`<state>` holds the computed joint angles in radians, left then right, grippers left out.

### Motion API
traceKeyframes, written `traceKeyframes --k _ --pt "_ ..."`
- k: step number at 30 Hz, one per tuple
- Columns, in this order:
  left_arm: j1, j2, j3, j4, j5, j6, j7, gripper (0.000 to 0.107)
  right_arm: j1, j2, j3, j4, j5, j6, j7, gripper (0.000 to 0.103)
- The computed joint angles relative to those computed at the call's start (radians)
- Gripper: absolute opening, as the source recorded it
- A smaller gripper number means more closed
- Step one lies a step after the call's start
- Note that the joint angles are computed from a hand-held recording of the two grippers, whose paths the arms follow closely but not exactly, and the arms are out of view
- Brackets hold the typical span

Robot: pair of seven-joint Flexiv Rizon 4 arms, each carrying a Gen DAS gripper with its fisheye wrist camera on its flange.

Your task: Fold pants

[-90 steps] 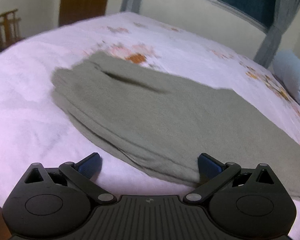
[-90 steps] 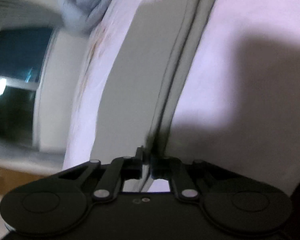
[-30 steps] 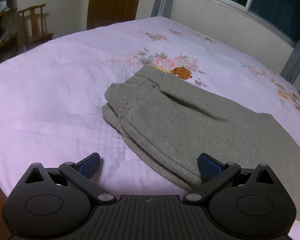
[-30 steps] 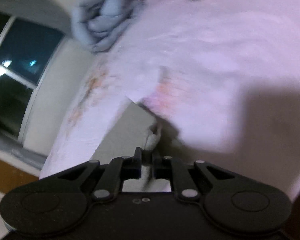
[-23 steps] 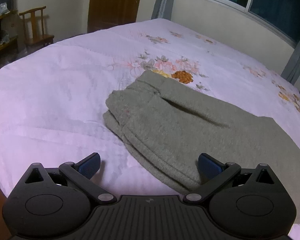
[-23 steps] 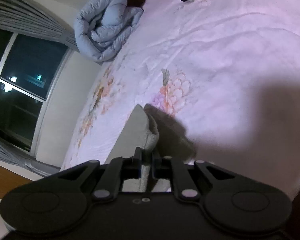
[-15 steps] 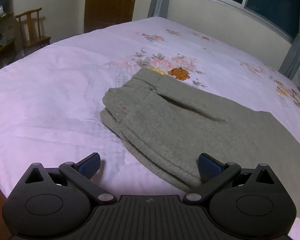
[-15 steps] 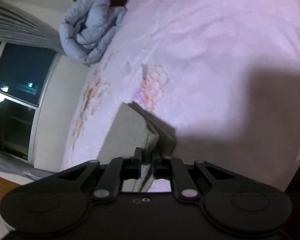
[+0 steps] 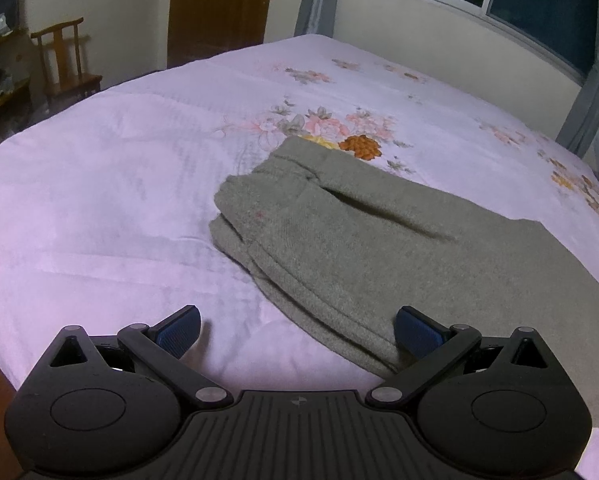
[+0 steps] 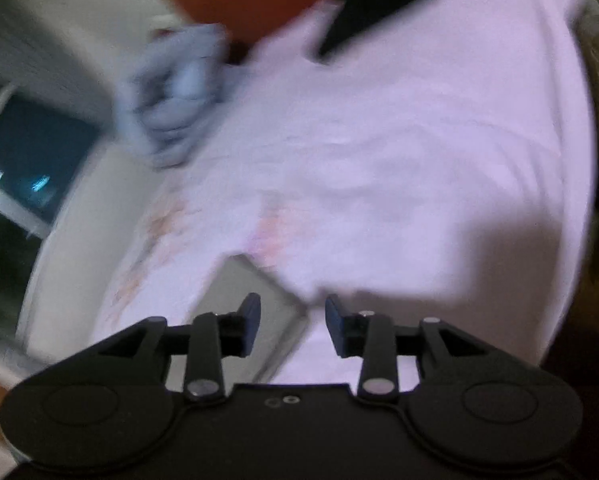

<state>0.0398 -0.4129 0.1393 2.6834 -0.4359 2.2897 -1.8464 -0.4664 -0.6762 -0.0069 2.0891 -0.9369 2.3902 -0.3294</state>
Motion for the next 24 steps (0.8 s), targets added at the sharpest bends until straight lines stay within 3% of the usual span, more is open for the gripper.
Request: traceKeyframes --k 2,3,4,6,7,9,11,13,15,18,21,24 --pt "-0.016 -0.012 -0.005 -0.012 -0.02 -0.008 0.001 0.103 -0.021 -0.047 0.016 -0.081 -0.26 0.067 0.131 0.03" --pt "-0.024 -0.02 -0.009 -0.02 -0.025 -0.01 0.0 0.103 -0.013 -0.061 0.037 -0.115 -0.333 0.059 0.147 0.031" --pt "-0.057 -0.03 -0.003 -0.03 -0.058 -0.013 0.018 0.103 0.021 -0.062 0.026 -0.13 -0.358 0.047 0.152 0.031" --pt "-0.173 -0.045 0.017 -0.052 -0.231 -0.044 0.128 0.103 0.1 -0.047 0.001 -0.14 -0.387 -0.013 0.158 0.035" --pt "-0.201 -0.052 0.024 -0.056 -0.268 -0.04 0.149 0.103 0.158 -0.011 -0.03 -0.121 -0.395 -0.106 0.135 0.038" --pt "-0.236 -0.057 0.021 -0.06 -0.339 -0.039 0.191 0.103 0.231 0.047 -0.081 -0.089 -0.474 -0.25 0.08 0.043" --pt "-0.23 -0.055 0.011 -0.055 -0.341 -0.024 0.194 0.103 0.248 0.088 -0.077 -0.052 -0.481 -0.303 0.009 0.045" --pt "-0.229 -0.047 0.006 -0.046 -0.349 -0.01 0.203 0.103 0.235 0.09 -0.05 -0.018 -0.373 -0.251 -0.034 0.048" --pt "-0.241 -0.043 0.003 -0.038 -0.369 0.015 0.223 0.103 0.25 0.094 -0.022 0.029 -0.18 -0.182 -0.162 0.084" --pt "-0.245 -0.032 0.002 -0.027 -0.379 0.047 0.283 0.103 0.175 0.047 0.048 -0.023 -0.251 -0.063 -0.108 0.095" --pt "-0.208 -0.018 -0.004 -0.018 -0.344 0.064 0.293 0.103 0.192 0.025 0.053 -0.088 -0.332 -0.036 -0.053 0.097" --pt "-0.122 -0.004 -0.009 -0.005 -0.228 0.057 0.234 0.103 0.245 -0.026 0.011 -0.236 -0.492 0.032 0.128 0.097"
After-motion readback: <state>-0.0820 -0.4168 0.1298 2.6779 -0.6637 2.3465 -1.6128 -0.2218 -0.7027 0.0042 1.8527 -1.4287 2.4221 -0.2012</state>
